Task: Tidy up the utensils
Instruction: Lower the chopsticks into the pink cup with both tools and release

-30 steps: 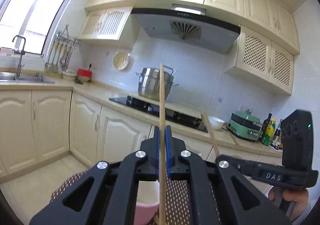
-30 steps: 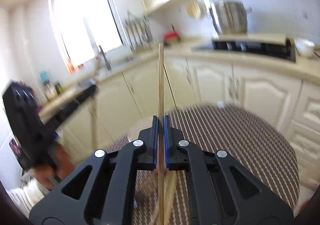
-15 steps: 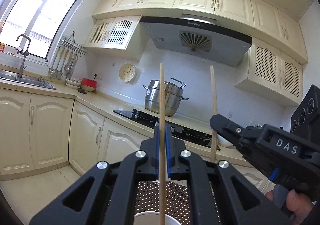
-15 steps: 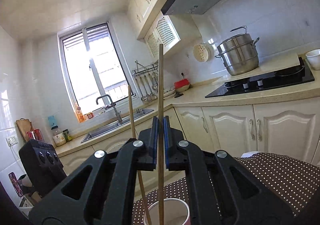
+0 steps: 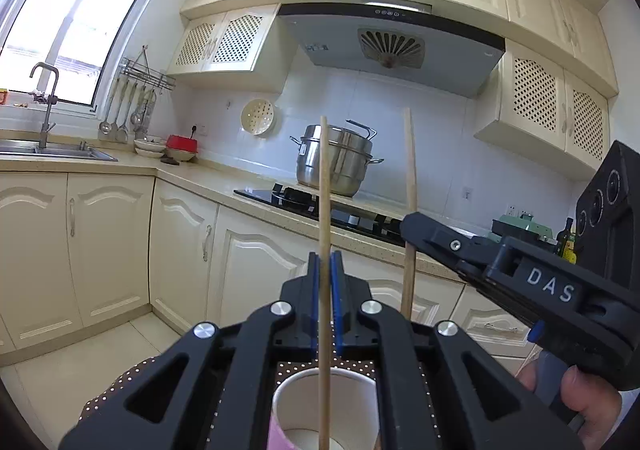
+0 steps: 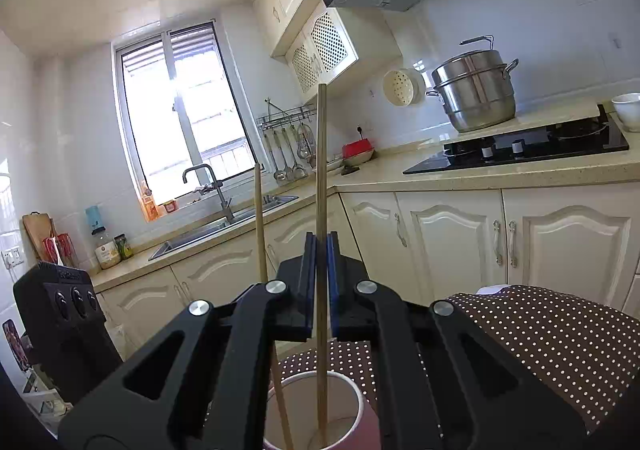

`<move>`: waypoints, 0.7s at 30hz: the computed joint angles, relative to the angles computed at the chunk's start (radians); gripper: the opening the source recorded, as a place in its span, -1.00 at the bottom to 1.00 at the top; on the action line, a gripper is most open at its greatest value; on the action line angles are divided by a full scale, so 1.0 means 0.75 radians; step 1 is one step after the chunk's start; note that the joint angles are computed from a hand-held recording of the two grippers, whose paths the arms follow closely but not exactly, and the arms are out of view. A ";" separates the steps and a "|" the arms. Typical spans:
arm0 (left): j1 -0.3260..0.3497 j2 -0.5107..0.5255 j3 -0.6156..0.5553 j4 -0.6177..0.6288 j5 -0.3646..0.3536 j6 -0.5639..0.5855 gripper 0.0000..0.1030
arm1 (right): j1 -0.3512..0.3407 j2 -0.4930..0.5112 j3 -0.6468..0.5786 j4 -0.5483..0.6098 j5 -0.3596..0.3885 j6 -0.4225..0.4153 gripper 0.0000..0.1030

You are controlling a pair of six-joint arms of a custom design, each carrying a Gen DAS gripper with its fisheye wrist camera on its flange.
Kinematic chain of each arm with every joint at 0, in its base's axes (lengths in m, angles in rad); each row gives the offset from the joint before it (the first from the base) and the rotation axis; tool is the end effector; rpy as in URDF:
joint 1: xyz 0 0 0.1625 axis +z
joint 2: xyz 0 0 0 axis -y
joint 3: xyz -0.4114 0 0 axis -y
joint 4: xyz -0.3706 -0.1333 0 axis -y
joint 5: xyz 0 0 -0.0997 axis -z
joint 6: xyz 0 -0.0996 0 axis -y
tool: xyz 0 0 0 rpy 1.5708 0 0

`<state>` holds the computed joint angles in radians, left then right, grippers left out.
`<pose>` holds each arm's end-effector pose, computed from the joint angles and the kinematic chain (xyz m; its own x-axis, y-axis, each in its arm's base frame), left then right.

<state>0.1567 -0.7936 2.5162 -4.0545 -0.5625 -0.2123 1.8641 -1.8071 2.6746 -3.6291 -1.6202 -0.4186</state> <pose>-0.3032 -0.2682 0.1197 -0.7954 0.4021 -0.4534 0.5602 0.2023 -0.8033 0.2017 -0.2240 0.3355 -0.8421 -0.3681 0.3942 -0.4920 0.2249 -0.8410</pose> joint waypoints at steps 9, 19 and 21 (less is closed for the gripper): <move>-0.086 -0.141 0.120 0.298 0.075 -0.231 -0.71 | 0.169 0.069 0.043 -0.106 -0.231 -0.092 -0.88; -0.179 -0.290 0.211 0.513 0.155 -0.440 0.11 | 0.206 0.092 0.090 -0.160 -0.337 -0.060 -0.88; -0.198 -0.337 0.224 0.596 0.175 -0.493 0.21 | 0.217 0.093 0.094 -0.160 -0.363 -0.057 -0.88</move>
<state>0.0079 -1.0462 2.6838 -3.6076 -0.4315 -0.5819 2.0266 -1.7372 2.7448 -3.7494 -1.8926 -0.4610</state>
